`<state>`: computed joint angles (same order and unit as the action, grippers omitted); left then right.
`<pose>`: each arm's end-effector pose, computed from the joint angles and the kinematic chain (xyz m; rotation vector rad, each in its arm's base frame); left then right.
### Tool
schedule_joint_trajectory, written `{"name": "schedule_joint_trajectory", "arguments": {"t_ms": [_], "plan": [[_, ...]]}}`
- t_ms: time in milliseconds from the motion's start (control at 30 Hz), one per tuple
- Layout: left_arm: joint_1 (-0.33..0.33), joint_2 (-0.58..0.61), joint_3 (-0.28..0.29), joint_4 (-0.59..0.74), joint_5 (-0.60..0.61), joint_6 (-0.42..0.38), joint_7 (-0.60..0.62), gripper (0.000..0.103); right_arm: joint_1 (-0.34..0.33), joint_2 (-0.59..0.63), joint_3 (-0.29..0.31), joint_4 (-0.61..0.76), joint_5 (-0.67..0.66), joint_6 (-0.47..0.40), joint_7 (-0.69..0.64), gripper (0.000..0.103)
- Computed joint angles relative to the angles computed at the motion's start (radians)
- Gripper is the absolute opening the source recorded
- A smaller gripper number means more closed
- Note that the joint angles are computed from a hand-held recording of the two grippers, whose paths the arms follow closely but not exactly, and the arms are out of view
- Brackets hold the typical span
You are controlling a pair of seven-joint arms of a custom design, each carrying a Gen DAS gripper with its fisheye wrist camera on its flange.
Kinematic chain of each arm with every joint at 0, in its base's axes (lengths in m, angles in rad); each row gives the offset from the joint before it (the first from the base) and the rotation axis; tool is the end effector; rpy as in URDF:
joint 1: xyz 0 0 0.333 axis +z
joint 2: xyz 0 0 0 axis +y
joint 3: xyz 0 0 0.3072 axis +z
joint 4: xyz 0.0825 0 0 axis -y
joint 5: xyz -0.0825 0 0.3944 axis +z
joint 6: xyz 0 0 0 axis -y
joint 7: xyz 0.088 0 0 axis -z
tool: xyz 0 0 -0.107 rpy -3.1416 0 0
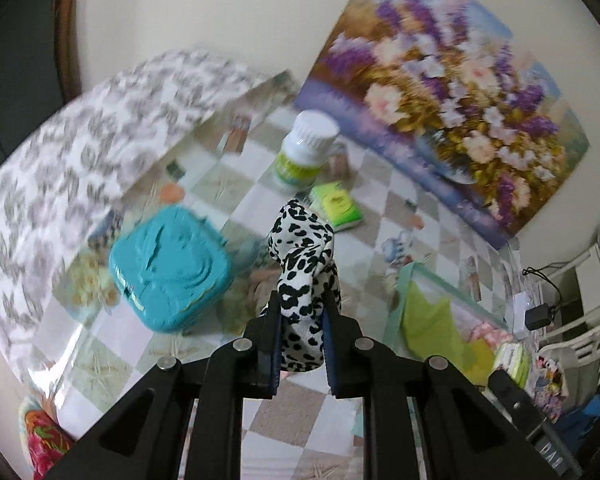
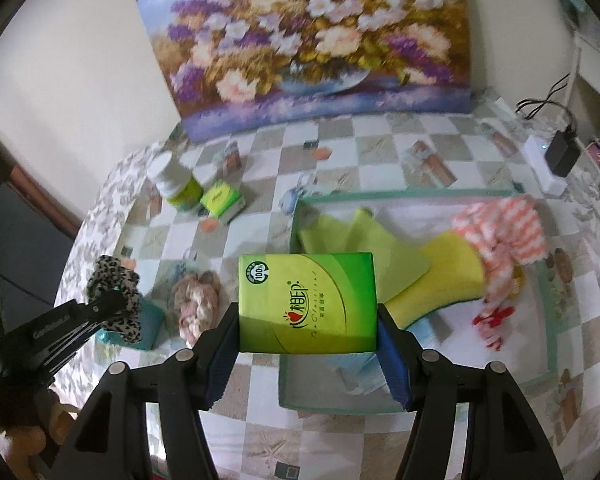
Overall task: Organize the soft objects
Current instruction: 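Grasp the leopard-print scrunchie with the left gripper while the right lifts the tissue pack, then carry the scrunchie and tissue pack over the tray with both grippers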
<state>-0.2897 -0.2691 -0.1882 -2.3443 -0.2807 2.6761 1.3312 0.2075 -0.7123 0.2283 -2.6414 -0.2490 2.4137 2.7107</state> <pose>0.4602 -0.2338 0.4910 -2.0098 2.0806 -0.9017 0.3532 0.1669 0.4982 -1.2654 2.3273 -0.4940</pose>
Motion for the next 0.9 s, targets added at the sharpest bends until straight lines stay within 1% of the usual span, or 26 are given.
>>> {"name": "schedule_joint_trajectory", "arguments": {"t_ms": [100,167,333,467,533,633,767,833,900], "plan": [[-0.015,-0.003,-0.013,-0.001,0.015,0.023,0.023,0.018,-0.017,-0.040,0.003,-0.014,-0.013,-0.013,0.019,0.066],[-0.035,-0.007,-0.015,-0.002,0.011,0.021,0.052,0.018,-0.029,-0.067,0.003,-0.025,-0.018,-0.033,0.030,0.066],[-0.083,0.004,-0.030,0.013,0.003,-0.006,0.129,0.018,-0.064,-0.117,0.002,-0.040,-0.030,-0.152,0.068,0.066],[-0.125,0.008,-0.040,0.017,-0.028,-0.035,0.203,0.018,-0.091,-0.200,-0.013,-0.084,-0.029,-0.247,0.110,0.066],[-0.136,0.011,-0.056,0.019,-0.019,-0.047,0.218,0.018,-0.107,-0.239,-0.020,-0.102,-0.029,-0.309,0.127,0.066],[-0.155,0.016,-0.080,0.019,0.003,-0.057,0.236,0.018,-0.122,-0.294,-0.037,-0.132,-0.027,-0.366,0.144,0.066],[-0.177,0.036,-0.101,0.025,0.026,-0.080,0.244,0.018,-0.133,-0.356,-0.055,-0.172,-0.021,-0.392,0.150,0.066],[-0.184,0.056,-0.104,0.037,0.023,-0.105,0.247,0.018,-0.135,-0.365,-0.064,-0.184,-0.013,-0.402,0.143,0.066],[-0.183,0.075,-0.112,0.049,0.038,-0.125,0.234,0.018,-0.137,-0.348,-0.076,-0.190,-0.002,-0.400,0.131,0.066]]}}
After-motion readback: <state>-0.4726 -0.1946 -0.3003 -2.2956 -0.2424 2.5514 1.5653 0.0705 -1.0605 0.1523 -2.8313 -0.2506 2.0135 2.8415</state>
